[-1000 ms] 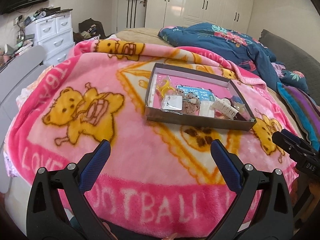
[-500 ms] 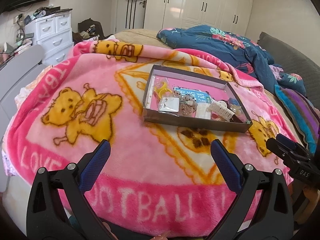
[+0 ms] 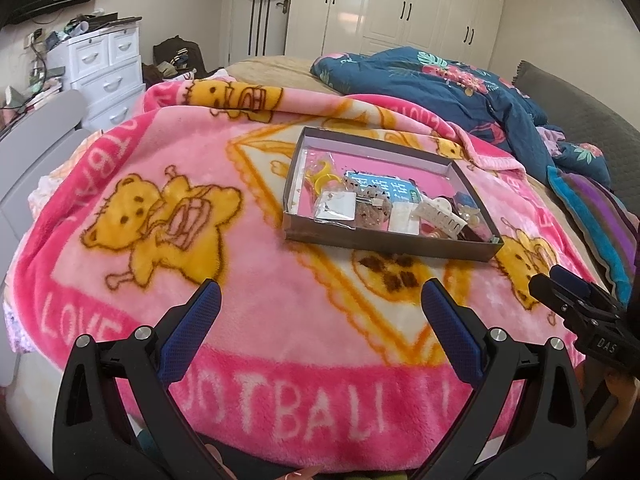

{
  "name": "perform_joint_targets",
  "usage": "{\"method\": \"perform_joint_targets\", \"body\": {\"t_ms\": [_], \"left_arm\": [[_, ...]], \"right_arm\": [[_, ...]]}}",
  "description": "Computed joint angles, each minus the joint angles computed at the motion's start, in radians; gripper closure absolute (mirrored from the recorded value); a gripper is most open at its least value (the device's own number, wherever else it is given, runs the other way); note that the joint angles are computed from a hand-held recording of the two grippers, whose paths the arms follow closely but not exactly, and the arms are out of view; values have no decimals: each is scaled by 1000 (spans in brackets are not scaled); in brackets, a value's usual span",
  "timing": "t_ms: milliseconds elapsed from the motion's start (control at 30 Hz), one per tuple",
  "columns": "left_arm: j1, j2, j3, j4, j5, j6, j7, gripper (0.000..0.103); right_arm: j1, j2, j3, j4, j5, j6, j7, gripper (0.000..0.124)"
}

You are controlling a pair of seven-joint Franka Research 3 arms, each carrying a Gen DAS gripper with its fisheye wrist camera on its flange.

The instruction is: Organize jewelry

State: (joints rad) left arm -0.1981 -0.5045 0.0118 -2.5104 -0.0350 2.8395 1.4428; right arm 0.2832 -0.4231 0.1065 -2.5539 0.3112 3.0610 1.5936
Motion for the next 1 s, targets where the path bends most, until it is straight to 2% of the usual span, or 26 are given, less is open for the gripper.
{"method": "perform_joint_targets", "body": {"t_ms": [1000], "left_arm": [[0,2,5,-3,-1,3,10,9]], "right_arm": [[6,1,-6,-2,6,-5,-2,25]]}}
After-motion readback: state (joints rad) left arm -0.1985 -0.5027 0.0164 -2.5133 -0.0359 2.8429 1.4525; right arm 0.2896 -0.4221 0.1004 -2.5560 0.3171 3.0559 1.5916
